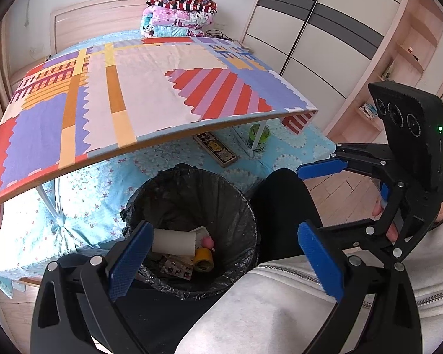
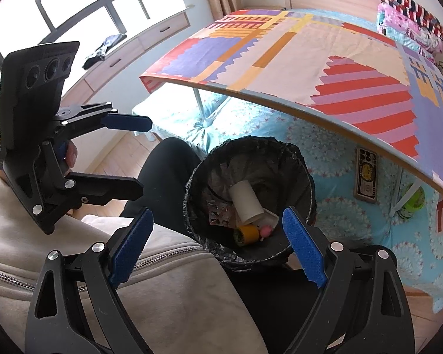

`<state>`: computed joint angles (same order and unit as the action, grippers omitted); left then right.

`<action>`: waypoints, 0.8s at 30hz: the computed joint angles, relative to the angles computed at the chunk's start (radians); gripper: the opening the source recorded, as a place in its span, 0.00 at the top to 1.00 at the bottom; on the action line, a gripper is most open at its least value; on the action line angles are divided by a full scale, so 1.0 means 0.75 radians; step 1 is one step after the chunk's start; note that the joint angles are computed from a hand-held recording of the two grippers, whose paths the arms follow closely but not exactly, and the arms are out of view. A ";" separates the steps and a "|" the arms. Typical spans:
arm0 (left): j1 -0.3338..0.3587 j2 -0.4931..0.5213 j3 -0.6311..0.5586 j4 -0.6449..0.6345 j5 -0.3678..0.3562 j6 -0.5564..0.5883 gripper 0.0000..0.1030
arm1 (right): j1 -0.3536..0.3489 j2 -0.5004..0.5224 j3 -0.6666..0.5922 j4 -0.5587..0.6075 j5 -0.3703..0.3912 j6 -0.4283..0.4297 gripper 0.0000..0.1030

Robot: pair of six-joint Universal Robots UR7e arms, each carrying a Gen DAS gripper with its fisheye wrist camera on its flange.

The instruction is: Collect trash

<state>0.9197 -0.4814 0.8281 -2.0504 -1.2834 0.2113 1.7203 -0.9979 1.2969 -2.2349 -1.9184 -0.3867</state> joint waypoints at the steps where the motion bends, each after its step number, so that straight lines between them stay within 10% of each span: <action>1: 0.000 -0.001 0.002 -0.001 -0.002 0.001 0.08 | 0.001 0.001 -0.001 0.000 -0.004 0.001 0.13; 24: -0.002 0.002 0.004 0.000 0.008 -0.003 0.08 | 0.005 0.003 0.000 -0.003 -0.011 -0.008 0.13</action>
